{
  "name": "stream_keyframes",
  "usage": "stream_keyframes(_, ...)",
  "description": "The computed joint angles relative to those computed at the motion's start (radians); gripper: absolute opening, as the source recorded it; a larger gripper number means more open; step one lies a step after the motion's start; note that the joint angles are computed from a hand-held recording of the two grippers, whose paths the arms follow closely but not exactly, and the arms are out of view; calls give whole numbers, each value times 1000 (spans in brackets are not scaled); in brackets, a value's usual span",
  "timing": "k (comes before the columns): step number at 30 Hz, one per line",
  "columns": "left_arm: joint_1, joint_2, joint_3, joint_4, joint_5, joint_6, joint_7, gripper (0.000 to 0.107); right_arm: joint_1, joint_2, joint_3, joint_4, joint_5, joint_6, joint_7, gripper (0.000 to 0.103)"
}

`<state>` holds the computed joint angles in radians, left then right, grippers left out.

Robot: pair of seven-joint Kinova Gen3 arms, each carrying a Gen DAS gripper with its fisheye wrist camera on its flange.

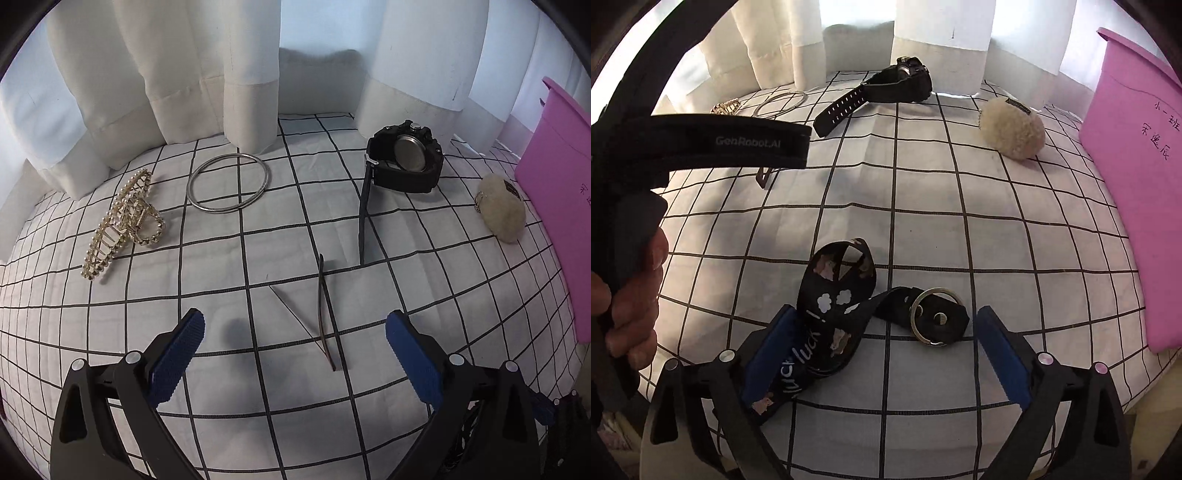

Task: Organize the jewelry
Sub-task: 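Grasp the black lanyard strap with the right tool while the left tool grasps the hairpin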

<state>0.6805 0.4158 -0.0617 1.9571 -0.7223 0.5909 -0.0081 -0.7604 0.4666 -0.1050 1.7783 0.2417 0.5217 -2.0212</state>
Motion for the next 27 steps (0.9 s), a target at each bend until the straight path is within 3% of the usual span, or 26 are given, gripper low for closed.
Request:
stream_keyframes(2,-29,25,19,-11,39,-6,-43,98,-9,-1,9,8,13,-14,-6,94)
stream_keyframes(7,15,30,-20,-2,15,-17,-8,98,-15,-8,21,37,28,-68,-10,94)
stream_keyframes(9,16,28,-23,0,14,-19,-3,96,-5,-4,11,23,17,-46,2,94)
stream_keyframes(11,31,15,-30,14,-9,-28,7,79,16,2,-11,-3,-5,-4,32,94)
stream_keyframes(15,32,-10,-18,31,-31,-33,5,50,24,-11,-16,23,-16,-35,50,93)
stream_keyframes(17,37,-19,-15,35,-44,-29,15,16,33,-14,-22,27,-27,-38,63,91)
stream_keyframes(19,32,-24,-8,41,-48,-32,21,10,39,-25,-24,39,-33,-52,74,81)
stream_keyframes(22,45,-25,-9,43,-69,-23,56,9,42,-34,-26,39,-38,-52,96,53)
stream_keyframes(24,50,-36,-8,58,-86,-30,85,8,46,-38,-28,37,-46,-48,103,24)
stream_keyframes(27,62,-56,-5,75,-117,-31,130,8,77,-41,-48,39,-82,-52,130,19)
